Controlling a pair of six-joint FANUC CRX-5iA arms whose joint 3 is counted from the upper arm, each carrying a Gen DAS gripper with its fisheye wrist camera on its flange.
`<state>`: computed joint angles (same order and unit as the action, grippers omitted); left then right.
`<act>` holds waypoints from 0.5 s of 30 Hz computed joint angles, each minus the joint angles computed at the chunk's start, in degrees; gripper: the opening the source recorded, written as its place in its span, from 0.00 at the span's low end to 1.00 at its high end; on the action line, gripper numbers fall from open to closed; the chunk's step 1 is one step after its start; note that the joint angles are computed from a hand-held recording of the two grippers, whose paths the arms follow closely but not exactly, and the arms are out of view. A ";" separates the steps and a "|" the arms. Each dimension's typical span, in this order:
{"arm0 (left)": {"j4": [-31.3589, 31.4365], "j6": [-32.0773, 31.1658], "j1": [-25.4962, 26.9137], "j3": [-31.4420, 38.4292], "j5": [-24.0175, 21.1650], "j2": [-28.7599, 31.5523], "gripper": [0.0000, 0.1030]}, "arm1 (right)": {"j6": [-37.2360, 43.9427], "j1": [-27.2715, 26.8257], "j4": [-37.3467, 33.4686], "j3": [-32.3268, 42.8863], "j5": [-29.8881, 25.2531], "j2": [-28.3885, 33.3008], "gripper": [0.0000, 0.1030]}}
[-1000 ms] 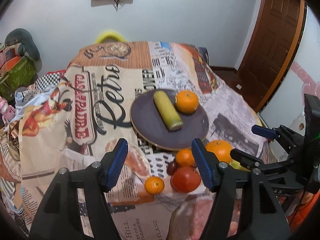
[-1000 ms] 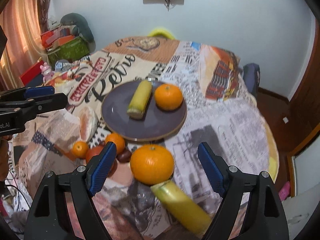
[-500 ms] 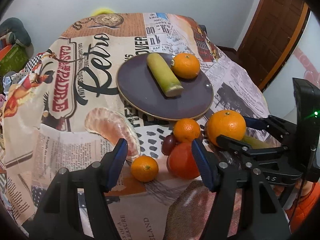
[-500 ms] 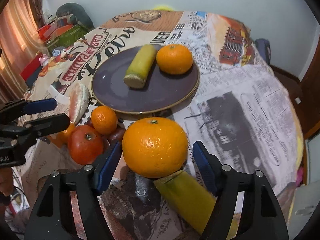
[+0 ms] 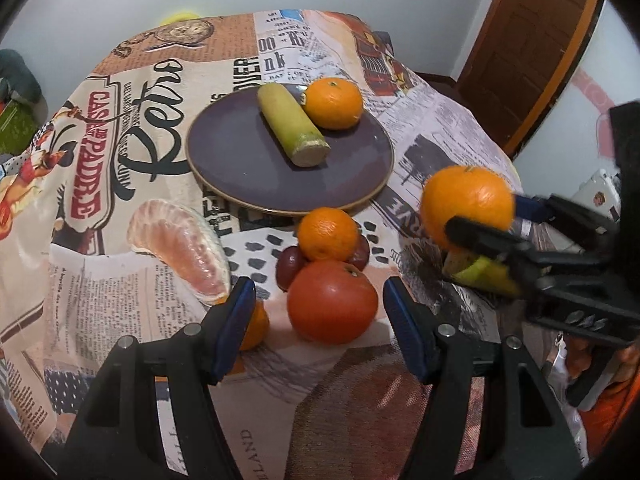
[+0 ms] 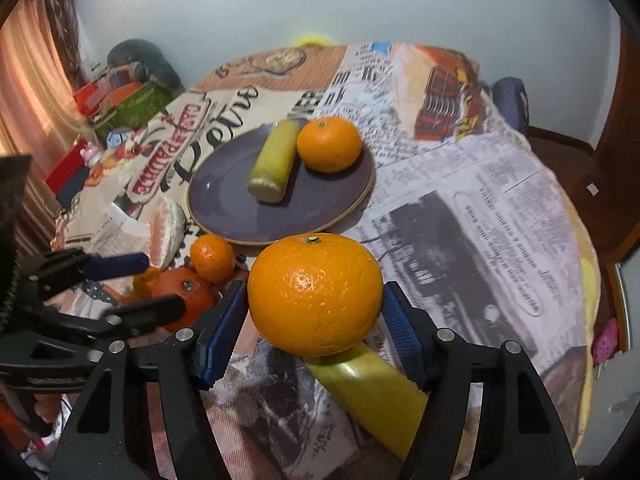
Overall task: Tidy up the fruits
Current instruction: 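Grasp another large orange with the right gripper while the left gripper grasps the red tomato, then carry the orange and tomato onto the plate and open both grippers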
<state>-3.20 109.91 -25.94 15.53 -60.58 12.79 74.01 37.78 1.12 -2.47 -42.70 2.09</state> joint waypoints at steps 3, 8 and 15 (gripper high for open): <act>0.04 0.15 -0.21 0.28 -0.35 0.73 0.64 | -0.18 -0.21 0.33 -0.54 0.50 -0.99 0.63; -0.71 -0.59 -0.76 1.00 -0.72 1.52 0.58 | -0.92 -0.03 1.50 -0.78 0.27 -0.99 0.63; 1.43 -0.84 0.03 -0.41 -0.09 0.80 0.47 | -0.97 0.02 1.11 -0.72 0.05 -1.07 0.63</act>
